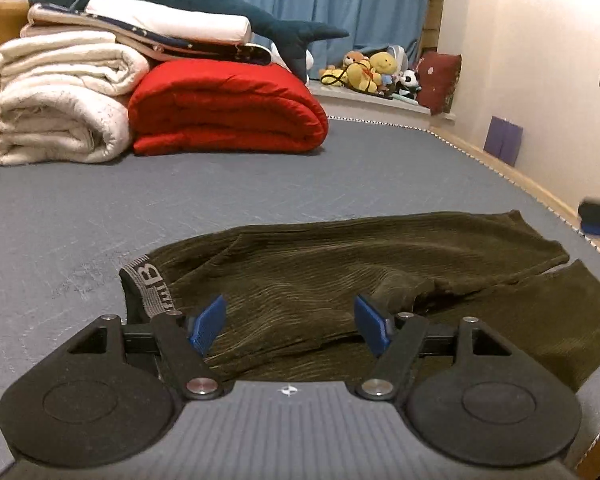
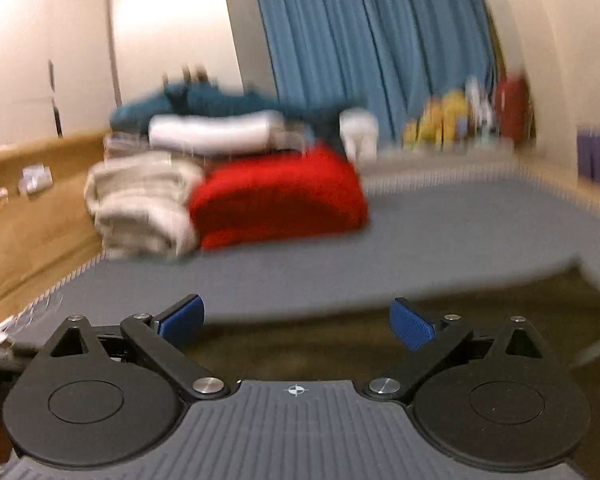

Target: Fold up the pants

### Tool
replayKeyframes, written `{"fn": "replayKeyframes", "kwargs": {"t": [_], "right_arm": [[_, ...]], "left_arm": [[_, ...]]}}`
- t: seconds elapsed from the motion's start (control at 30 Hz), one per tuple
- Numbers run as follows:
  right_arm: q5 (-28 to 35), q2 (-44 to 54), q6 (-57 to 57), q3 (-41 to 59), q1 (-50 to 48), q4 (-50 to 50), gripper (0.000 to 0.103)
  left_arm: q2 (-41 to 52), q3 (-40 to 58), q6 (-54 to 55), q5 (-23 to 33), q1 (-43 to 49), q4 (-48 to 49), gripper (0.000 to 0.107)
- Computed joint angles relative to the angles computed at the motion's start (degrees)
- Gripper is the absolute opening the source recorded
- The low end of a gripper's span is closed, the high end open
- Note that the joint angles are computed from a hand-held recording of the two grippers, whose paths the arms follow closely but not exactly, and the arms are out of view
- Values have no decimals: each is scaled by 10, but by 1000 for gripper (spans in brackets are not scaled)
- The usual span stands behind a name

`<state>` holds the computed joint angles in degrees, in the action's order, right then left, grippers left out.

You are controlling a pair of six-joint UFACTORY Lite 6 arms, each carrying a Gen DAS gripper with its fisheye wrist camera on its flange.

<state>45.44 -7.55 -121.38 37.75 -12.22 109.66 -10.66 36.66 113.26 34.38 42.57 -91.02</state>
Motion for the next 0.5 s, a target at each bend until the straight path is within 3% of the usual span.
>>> {"fn": "replayKeyframes", "kwargs": {"t": [0.07, 0.13, 0.2, 0.23, 0.3, 0.37, 0.5], "right_arm": [[-15, 16, -15, 5, 26, 6, 99], [-55, 3, -91, -26, 75, 74, 97], [-73, 6, -132, -41, 111, 119, 88], [-77, 17, -131, -40, 125, 120, 83], [-92, 39, -137, -32, 162, 134, 52], [-99, 50, -158, -41, 199, 151, 36], [-112, 86, -262, -52, 316, 241, 35]], "left_arm": [[31, 22, 2, 10, -3, -4, 70], [62, 40, 30, 23, 5, -13, 41], [111, 84, 46, 26, 2, -23, 19], [133, 108, 42, 34, 9, -18, 14], [182, 164, 8, 42, 27, 1, 13], [240, 227, -47, 48, 46, 38, 13], [368, 357, -153, 26, 72, 100, 13]]}}
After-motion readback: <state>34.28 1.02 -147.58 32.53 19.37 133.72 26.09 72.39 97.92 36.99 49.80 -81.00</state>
